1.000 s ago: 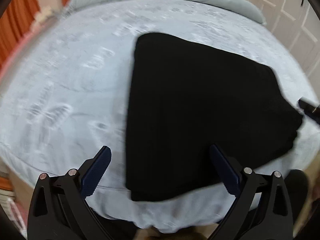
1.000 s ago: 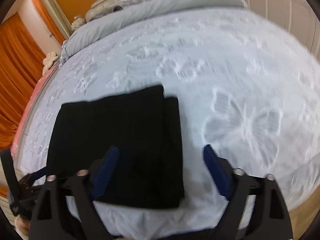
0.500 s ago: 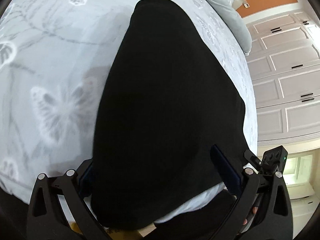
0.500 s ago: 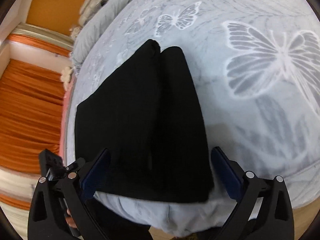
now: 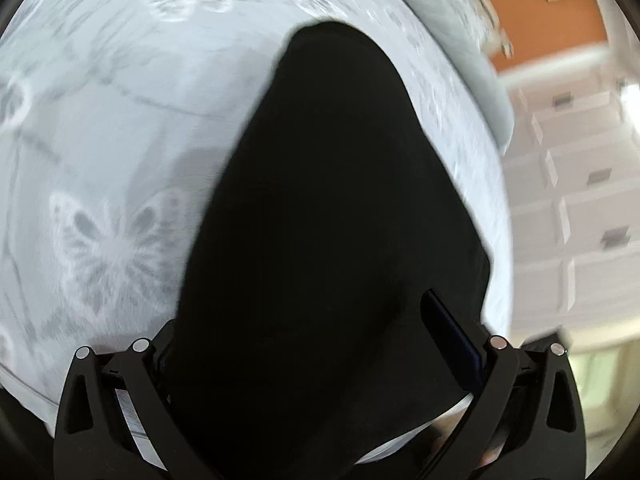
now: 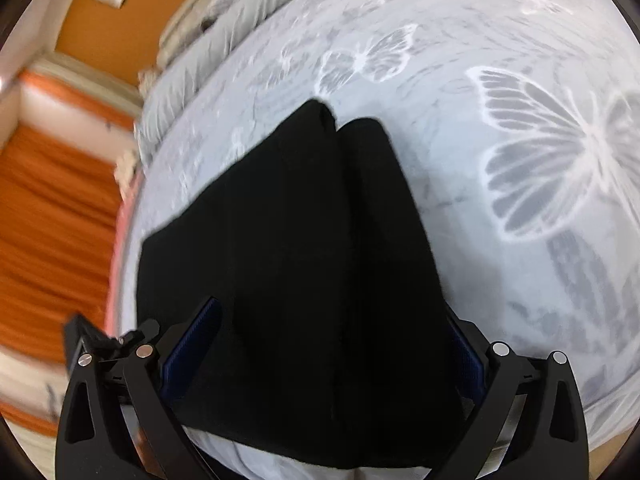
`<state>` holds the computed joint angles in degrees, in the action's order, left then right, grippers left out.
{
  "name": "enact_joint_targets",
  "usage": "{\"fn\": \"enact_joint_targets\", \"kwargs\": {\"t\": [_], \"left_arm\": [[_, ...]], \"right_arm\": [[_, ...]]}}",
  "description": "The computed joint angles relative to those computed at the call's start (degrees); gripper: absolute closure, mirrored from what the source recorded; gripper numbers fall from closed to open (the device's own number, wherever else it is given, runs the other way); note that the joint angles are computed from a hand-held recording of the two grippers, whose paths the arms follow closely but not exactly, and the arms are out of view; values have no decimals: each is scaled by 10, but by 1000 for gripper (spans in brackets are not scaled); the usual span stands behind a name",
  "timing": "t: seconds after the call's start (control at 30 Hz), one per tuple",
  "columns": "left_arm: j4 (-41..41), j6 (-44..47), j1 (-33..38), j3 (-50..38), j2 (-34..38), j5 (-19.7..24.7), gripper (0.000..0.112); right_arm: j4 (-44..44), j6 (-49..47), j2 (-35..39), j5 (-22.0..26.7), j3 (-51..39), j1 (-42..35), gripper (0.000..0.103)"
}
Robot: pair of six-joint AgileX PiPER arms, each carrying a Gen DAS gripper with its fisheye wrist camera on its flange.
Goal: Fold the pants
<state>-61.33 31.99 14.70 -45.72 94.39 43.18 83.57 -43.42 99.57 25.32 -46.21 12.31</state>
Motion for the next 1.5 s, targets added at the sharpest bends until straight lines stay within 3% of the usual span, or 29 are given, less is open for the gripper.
{"fn": "enact_joint_targets", "kwargs": {"t": [0.07,0.23,0.43,0.53,0.57,0.6,0.63,0.67,0.7,0.73,0.8,0.87,1.07,1.17,1.33,1.43,1.5], "left_arm": [[-24,9,16,6,3,13,14],[43,-40,-4,-27,8,26,14],[116,-64,-35,-86,33,54,14],[121,-32,-30,-94,42,71,14],[119,-21,-28,-93,41,75,15],[127,-26,-32,-87,34,67,27],[152,-44,-37,-78,19,47,37],[154,-39,-30,-73,11,48,49],[136,-20,-19,-64,7,54,60],[129,-21,-15,-68,10,59,63],[129,-22,-9,-60,-3,62,72],[166,-50,-21,-49,-41,52,78],[282,-139,-65,-31,-159,78,79],[317,-162,-80,1,-198,79,79],[351,-212,-118,38,-200,24,77],[372,-240,-130,38,-198,14,67],[391,-272,-149,34,-186,-6,54]], "right_arm": [[46,-40,1,1,10,-3,5],[-38,36,11,-4,-21,7,5],[-35,26,43,53,-54,-17,5],[-90,57,56,63,-80,-16,5],[-84,50,55,59,-78,-14,5],[-84,53,49,51,-73,-11,6],[-107,75,43,32,-72,-1,15],[-114,79,39,24,-70,5,43],[-97,61,34,38,-65,0,59],[-88,53,25,47,-59,-4,60],[-133,89,0,19,-54,18,64],[-151,108,-25,8,-46,31,66],[-193,145,-138,24,18,46,66],[-193,147,-150,23,57,44,65],[-62,29,-107,41,91,4,60],[-76,42,-95,32,85,12,49],[-50,25,-99,30,104,11,43]]}}
